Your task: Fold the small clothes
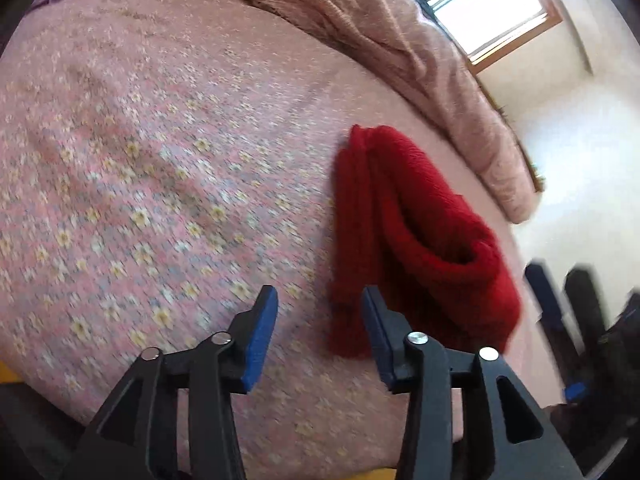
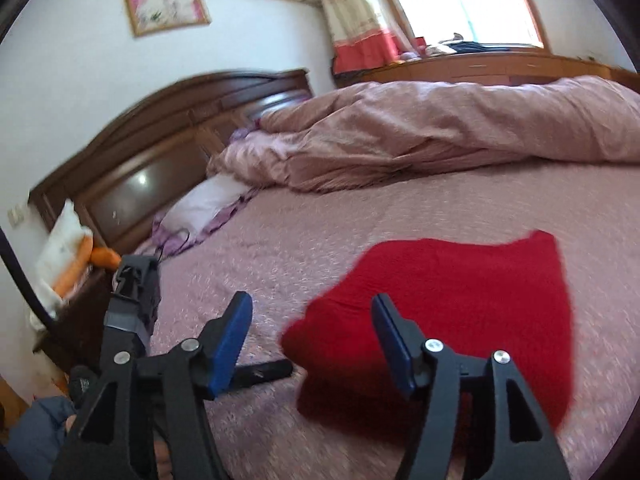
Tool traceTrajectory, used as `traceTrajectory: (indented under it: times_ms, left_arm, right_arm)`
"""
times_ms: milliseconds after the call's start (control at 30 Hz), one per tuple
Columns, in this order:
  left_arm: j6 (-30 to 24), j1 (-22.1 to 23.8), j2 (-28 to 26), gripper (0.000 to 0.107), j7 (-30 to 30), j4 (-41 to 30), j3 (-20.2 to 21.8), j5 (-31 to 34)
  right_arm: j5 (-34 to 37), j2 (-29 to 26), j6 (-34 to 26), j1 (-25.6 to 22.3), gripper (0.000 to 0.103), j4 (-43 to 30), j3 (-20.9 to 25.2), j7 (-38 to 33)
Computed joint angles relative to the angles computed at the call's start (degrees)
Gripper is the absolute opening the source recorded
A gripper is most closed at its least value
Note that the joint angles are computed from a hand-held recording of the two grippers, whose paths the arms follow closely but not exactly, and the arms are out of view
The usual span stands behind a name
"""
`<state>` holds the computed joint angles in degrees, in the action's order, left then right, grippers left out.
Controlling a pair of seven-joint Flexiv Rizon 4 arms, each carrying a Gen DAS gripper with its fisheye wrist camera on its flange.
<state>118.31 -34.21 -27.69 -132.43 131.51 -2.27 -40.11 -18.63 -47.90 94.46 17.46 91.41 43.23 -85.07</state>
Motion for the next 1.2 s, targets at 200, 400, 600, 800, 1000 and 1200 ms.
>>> traceTrajectory:
  times_ms: [200,400,600,800,1000,1200]
  left_arm:
    - [12.4,1.7,-0.6,0.053,-7.6,2.4,-3.3,5.6]
    - [21.8,14.9,-4.8,0.062,-22.2,1.4,-9.2,26.2]
    - [13.6,19.3,-5.9,0.064,-21.7,-5.7,-10.2,30.4]
    - [2.6,21.9,-6.1,0.064,-17.1,-11.8,-10.9,31.8]
    - [-5.5,12.2,-6.1,0.025,-5.8,-17.2,-1.2,22.3]
    - [-1.0,10.5,-7.1,0.02,2.1,-21.1,-1.0,20.7]
  right_arm:
    - [4.6,7.8,10.9,1.5,0.072,11.5,-13.2,4.9]
    - [6.2,8.4,10.6,1.8,0.073,16.1,-20.8,12.1]
    - [5.3,7.8,14.2,6.1,0.073,15.8,-27.7,16.6]
    - [1.3,7.7,13.8,8.9,0.073,16.1,-30.4,16.1]
    - [0.2,7.6,13.5,10.7,0.073,16.0,-31.3,16.0]
    - [9.2,8.2,18.2,24.4,0.073,16.5,-44.4,12.0]
